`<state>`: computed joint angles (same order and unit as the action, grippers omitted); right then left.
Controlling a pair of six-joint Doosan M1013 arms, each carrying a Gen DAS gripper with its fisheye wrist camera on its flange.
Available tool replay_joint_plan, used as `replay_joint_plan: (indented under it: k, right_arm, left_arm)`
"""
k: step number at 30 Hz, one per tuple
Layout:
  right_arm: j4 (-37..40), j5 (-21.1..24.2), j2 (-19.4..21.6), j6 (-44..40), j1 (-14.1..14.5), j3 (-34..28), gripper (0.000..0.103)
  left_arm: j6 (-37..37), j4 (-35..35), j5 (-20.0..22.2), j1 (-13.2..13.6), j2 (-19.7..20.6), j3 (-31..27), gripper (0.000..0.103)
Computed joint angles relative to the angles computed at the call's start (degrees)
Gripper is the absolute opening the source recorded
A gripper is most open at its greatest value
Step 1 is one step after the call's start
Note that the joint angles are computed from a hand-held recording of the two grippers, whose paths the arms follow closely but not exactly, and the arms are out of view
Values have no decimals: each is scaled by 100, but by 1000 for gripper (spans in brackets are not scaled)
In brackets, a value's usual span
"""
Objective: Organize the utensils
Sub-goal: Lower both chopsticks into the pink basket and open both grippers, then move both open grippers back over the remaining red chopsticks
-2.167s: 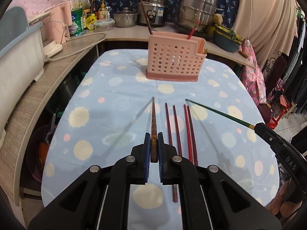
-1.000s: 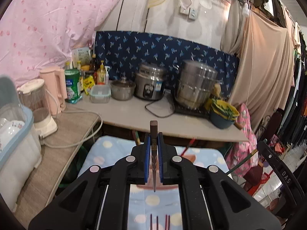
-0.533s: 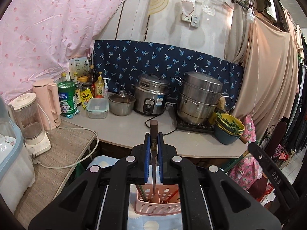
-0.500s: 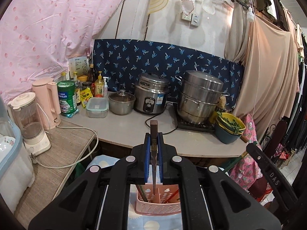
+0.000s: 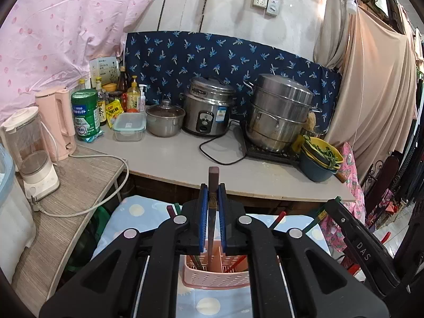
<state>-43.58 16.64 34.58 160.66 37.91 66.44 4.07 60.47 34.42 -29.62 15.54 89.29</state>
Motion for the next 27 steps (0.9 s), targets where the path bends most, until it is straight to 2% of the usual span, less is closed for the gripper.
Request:
replay_joint_plan:
  k: [2, 5, 8, 12, 19, 23, 27]
  right_arm:
    - [-121, -1, -15, 144, 3, 38, 12]
    - [-109, -10, -31, 134, 2, 73, 15]
    - [-214, -39, -66, 232, 6, 135, 20]
    - [-328, -74, -121, 335, 22, 225, 21]
    - [-570, -114, -259, 545, 73, 428, 21]
    - [-896, -167, -397, 889, 120, 649, 22]
    - [-1331, -175, -552, 1290, 188, 922, 25]
  left_arm:
    - [56, -79, 20, 0, 19, -3, 9]
    - [139, -195, 39, 1, 33, -5, 17]
    - [176, -285, 34, -5, 25, 15, 18]
    - [255, -398, 41, -24, -1, 44, 23]
    - [300, -434, 69, -110, -97, 125, 24]
    - [366, -534, 42, -171, -193, 224, 29]
    - [503, -672, 73, -258, -286, 340, 30]
